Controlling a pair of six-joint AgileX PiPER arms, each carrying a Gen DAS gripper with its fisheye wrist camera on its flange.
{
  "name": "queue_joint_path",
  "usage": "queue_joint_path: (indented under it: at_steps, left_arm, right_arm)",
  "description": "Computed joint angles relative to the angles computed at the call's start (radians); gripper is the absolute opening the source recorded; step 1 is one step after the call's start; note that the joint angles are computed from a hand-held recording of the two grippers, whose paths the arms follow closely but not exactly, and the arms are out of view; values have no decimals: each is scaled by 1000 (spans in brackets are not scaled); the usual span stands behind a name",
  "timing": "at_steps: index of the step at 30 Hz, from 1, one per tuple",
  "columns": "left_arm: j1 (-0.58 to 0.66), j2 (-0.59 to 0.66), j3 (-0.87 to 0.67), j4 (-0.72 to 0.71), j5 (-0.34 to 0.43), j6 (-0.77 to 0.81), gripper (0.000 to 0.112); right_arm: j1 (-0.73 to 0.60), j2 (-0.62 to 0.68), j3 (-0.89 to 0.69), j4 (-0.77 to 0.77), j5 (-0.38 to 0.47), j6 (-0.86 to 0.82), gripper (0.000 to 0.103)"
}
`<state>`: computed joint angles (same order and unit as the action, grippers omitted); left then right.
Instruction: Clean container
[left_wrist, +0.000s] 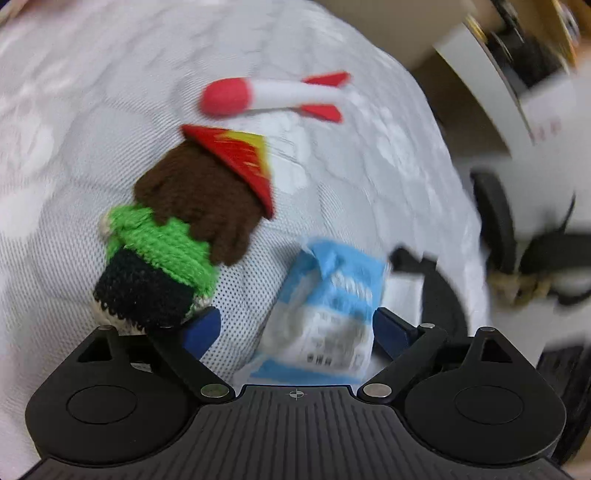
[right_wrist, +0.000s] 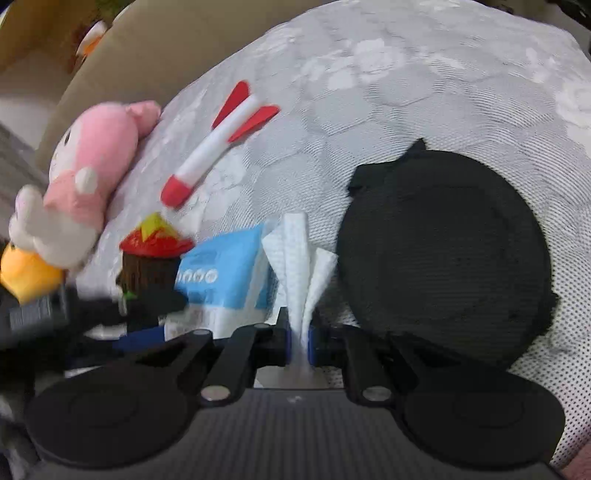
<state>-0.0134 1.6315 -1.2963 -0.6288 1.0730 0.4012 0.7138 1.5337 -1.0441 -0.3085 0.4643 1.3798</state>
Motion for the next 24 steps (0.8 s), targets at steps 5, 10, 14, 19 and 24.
queue_joint_path:
  at_steps: [5,10,14,19,24]
  left_arm:
    - [-175,-185,145,231,-188,197,96]
    - [-420,-311,366,516,-503,204,100]
    - [-525,-291,441,750,-654,-2,100]
    - [-470,-236,414,581,-676,123,100]
    - [-408,-176,363,414,-643,241,101]
  right_arm:
    - [-65,-68,94,88,-136,-27,11]
    - [-89,-65,108,190,-173,-110,11]
    - [-66,-78,114,123,-192,-66,11]
    - [-72,-34,80,185,-151,-116,11]
    - [-67,-15,65,165,-126,-88,12]
